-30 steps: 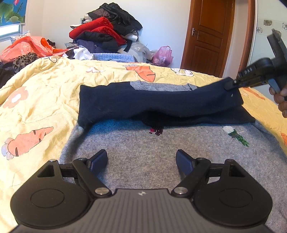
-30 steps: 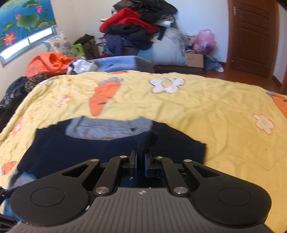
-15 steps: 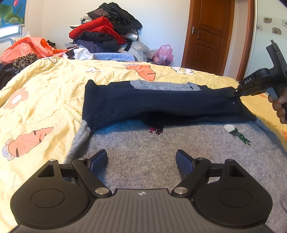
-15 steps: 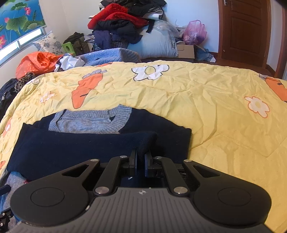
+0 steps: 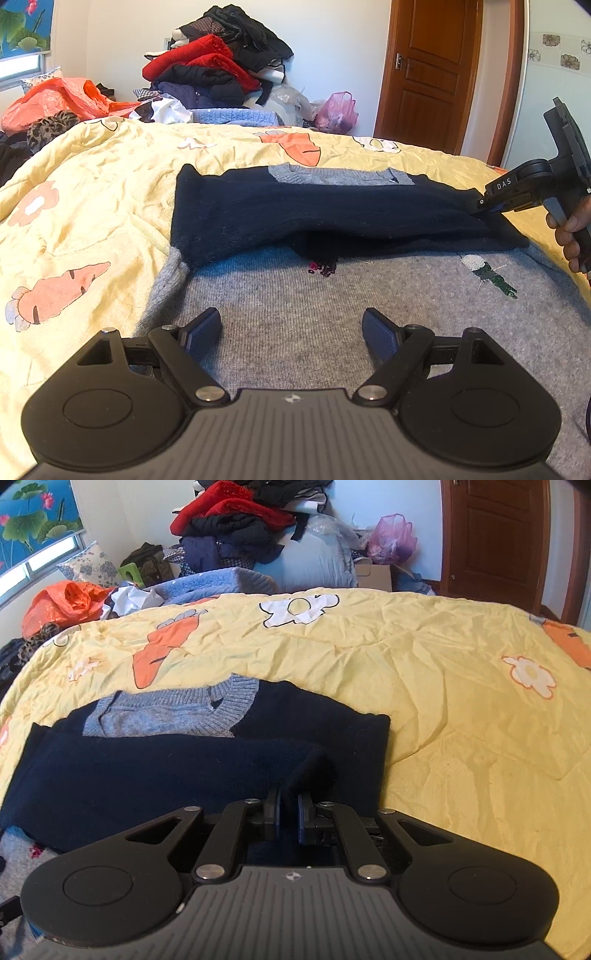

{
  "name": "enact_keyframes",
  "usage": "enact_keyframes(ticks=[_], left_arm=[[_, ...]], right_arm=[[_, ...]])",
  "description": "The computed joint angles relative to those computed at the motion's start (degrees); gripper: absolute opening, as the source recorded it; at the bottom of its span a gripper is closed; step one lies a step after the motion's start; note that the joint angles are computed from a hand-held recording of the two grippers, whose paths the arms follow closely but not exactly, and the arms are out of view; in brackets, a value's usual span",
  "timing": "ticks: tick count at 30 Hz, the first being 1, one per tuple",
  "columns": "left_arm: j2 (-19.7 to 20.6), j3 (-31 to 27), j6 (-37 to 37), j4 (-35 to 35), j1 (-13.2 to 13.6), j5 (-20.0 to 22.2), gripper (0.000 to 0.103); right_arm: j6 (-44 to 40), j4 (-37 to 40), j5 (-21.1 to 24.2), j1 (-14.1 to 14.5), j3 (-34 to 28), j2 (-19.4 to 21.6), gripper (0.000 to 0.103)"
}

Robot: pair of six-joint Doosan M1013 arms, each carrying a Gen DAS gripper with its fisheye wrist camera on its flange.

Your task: Fold small clothes

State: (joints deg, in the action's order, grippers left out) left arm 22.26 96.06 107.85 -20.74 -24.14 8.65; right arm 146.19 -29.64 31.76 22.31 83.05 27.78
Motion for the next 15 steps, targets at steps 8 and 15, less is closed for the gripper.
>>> enact_keyframes(ticks=[8,15], left_arm=[[0.07,-0.09,-4.32,4.81,-0.25,0.08,0.084],[0.21,-1.93,-16.92,18.27,-1.03,4.56,0.084]], right_arm=[[24.66,-19.7,-4.45,2.89,6.15,-4.43,0.041],[15.97,-14.27,-6.22,5.95,7.74,-5.12,0.041]])
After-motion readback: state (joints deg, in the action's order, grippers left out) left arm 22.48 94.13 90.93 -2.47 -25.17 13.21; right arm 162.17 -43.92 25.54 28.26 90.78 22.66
